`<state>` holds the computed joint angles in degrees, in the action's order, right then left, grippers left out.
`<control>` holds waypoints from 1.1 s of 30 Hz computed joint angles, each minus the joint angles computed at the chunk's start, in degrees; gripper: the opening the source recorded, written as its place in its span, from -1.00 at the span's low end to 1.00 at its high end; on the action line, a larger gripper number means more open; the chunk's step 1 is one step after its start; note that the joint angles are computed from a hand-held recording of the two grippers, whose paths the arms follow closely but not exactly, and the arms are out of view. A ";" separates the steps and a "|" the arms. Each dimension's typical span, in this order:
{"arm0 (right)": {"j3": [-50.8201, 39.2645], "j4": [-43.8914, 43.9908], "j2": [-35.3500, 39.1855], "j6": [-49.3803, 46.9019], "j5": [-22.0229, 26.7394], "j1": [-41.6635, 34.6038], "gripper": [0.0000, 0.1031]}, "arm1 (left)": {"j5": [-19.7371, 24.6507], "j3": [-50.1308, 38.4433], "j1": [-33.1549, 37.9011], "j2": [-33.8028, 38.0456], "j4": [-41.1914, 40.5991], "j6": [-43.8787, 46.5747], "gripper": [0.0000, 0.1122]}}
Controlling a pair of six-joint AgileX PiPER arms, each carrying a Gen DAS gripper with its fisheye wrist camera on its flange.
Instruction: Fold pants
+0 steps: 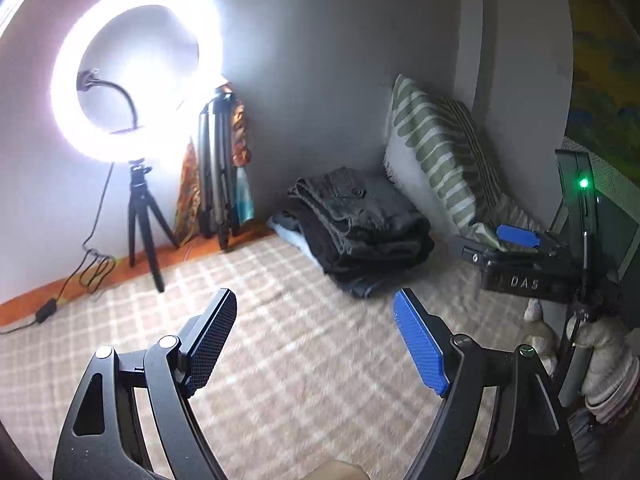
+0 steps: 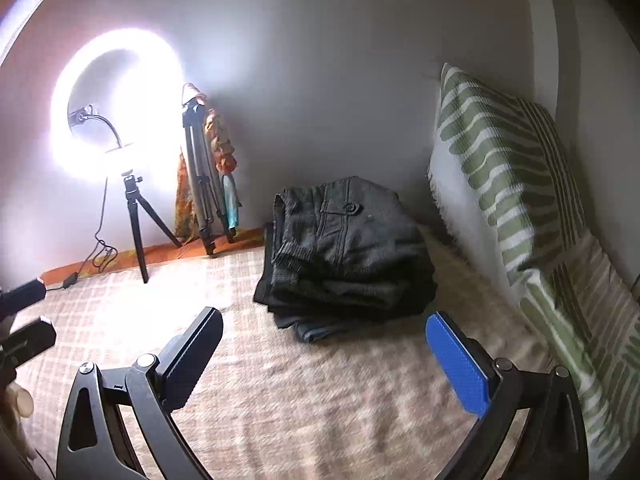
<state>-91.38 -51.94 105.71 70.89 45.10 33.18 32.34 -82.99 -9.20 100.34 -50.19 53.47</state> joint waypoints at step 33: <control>8.25 -10.76 -0.87 16.24 -1.18 2.73 1.00 | -8.66 13.26 0.83 -5.18 -5.33 7.96 0.49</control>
